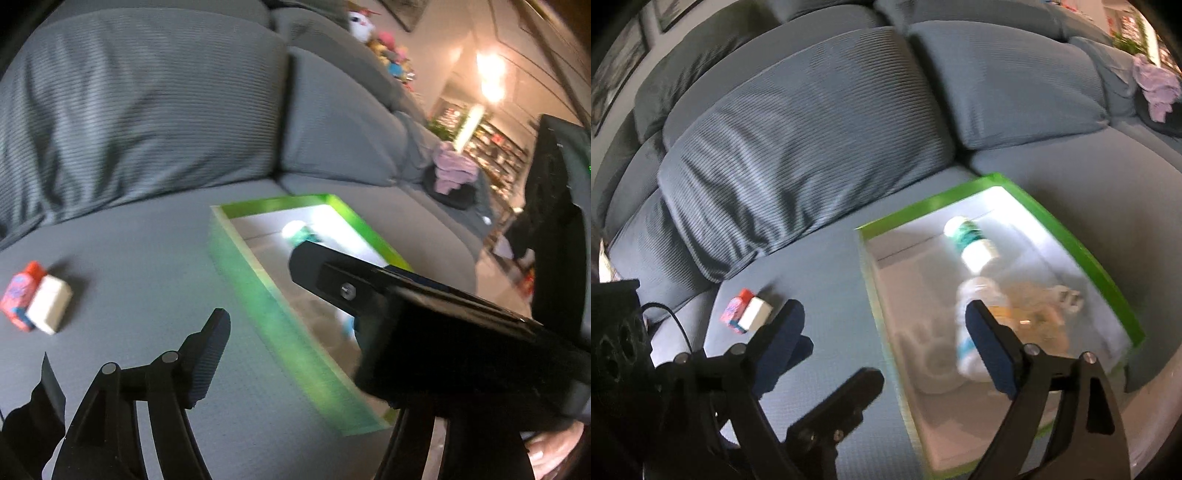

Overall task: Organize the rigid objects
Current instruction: 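Move the open right gripper to the pink-and-orange bottle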

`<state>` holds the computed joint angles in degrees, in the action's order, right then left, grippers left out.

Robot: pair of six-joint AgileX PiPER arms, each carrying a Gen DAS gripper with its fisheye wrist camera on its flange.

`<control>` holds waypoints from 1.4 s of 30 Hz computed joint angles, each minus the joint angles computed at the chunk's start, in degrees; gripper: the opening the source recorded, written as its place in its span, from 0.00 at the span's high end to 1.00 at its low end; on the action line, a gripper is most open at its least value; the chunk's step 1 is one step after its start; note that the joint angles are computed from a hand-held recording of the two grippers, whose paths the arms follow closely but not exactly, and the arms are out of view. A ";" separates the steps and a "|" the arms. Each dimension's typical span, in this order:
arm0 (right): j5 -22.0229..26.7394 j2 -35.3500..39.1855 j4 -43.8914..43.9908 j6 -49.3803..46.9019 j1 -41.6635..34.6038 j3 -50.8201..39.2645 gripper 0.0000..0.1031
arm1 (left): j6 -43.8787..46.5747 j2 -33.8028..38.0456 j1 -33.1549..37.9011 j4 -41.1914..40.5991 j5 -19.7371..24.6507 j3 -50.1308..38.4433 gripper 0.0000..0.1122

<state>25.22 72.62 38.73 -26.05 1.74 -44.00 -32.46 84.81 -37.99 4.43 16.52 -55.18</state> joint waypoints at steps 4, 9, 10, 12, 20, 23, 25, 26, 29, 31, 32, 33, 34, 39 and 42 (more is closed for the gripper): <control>-1.76 1.40 -3.82 5.15 6.81 -1.21 0.13 | 0.76 -3.19 4.19 -1.58 1.34 3.17 0.37; -2.79 5.75 -4.53 8.51 13.18 -3.74 0.13 | 9.16 -7.50 13.26 -10.40 3.17 8.41 0.37; -2.99 6.90 -5.74 10.26 14.34 -4.55 0.13 | 10.57 -8.02 15.04 -11.56 3.46 9.27 0.37; -3.35 9.52 -9.85 15.51 17.23 -6.39 0.13 | 10.22 -8.66 18.89 -10.86 4.83 10.32 0.37; 0.11 18.15 -9.31 19.96 23.59 -15.00 0.13 | 12.68 -7.37 30.76 -7.62 6.12 11.99 0.37; 2.37 21.98 -12.23 24.08 25.87 -20.00 0.13 | 21.88 -6.13 35.94 -14.84 5.04 12.62 0.37; 3.63 24.78 -15.02 26.95 27.55 -23.55 0.13 | 29.16 -5.12 39.91 -21.18 5.15 12.83 0.37; 4.36 26.27 -15.75 27.62 28.19 -25.48 0.13 | 31.32 -4.74 41.22 -23.12 5.08 12.99 0.37; 6.80 31.99 -14.09 25.34 29.50 -32.36 0.13 | 38.47 -2.63 45.52 -30.24 5.70 12.81 0.37; 9.59 36.56 -14.50 25.10 30.35 -38.22 0.14 | 40.88 -0.68 46.94 -32.78 5.30 12.21 0.37; 10.83 39.01 -16.25 26.23 31.06 -41.45 0.14 | 40.73 -0.03 47.10 -32.80 4.73 12.02 0.37; 11.90 40.41 -17.59 27.10 31.43 -43.59 0.14 | 40.40 0.73 47.14 -32.83 4.07 11.79 0.37; 13.16 42.15 -18.90 27.86 31.85 -46.16 0.15 | 41.52 1.38 47.40 -34.39 3.61 11.77 0.37; 19.05 50.46 -20.33 27.36 32.39 -59.50 0.15 | 57.44 5.13 50.51 -49.62 6.05 11.27 0.37; 24.43 56.50 -20.92 25.76 32.58 -69.61 0.15 | 63.12 6.41 52.59 -55.73 7.78 11.31 0.37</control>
<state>49.66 129.12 17.81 -0.29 34.32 -113.62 30.66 91.22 14.60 -51.30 24.30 -43.87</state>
